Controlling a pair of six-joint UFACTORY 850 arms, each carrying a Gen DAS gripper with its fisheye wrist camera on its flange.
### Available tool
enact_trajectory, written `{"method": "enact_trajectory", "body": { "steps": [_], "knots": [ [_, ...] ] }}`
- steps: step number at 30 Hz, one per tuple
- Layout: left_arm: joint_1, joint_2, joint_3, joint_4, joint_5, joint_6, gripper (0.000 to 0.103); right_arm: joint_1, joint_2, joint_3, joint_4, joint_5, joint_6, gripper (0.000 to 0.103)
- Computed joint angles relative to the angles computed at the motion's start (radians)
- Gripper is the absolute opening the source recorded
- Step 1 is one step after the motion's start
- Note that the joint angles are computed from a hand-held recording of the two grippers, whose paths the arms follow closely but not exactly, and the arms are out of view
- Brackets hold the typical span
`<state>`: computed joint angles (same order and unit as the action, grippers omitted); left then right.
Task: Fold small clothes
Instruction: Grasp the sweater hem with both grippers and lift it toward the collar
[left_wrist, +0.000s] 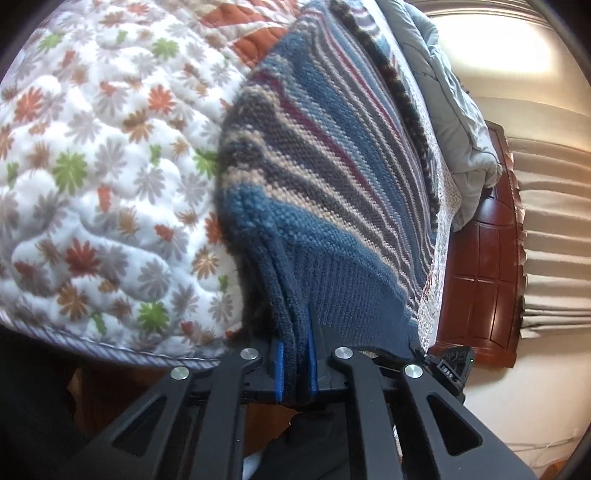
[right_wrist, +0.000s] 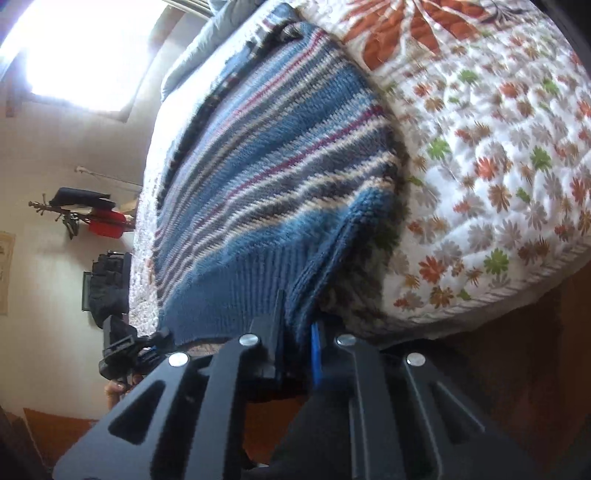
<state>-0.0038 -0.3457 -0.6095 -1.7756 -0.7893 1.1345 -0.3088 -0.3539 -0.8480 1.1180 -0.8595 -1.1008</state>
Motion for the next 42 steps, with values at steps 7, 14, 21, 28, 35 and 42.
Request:
{"method": "enact_trajectory", "body": {
  "steps": [7, 14, 21, 28, 35, 42],
  "knots": [
    [0.049, 0.081, 0.010, -0.038, -0.077, 0.034, 0.008, -0.004, 0.009, -0.062, 0.054, -0.101, -0.004, 0.009],
    [0.068, 0.132, -0.094, -0.020, -0.106, 0.012, 0.008, 0.035, -0.027, -0.207, 0.082, -0.168, 0.055, 0.009],
    [0.079, -0.017, -0.303, 0.012, -0.110, -0.081, 0.008, 0.086, -0.185, -0.442, 0.039, -0.157, 0.204, 0.009],
    [0.088, -0.210, -0.555, 0.098, -0.050, -0.237, 0.008, 0.144, -0.367, -0.739, -0.037, -0.150, 0.378, 0.009],
    [0.084, -0.371, -0.777, 0.237, -0.014, -0.432, 0.008, 0.199, -0.561, -1.028, -0.169, -0.152, 0.572, 0.009],
    [0.078, -0.509, -0.971, 0.377, -0.004, -0.582, 0.008, 0.213, -0.757, -1.302, -0.269, -0.211, 0.735, 0.010]
  ]
}}
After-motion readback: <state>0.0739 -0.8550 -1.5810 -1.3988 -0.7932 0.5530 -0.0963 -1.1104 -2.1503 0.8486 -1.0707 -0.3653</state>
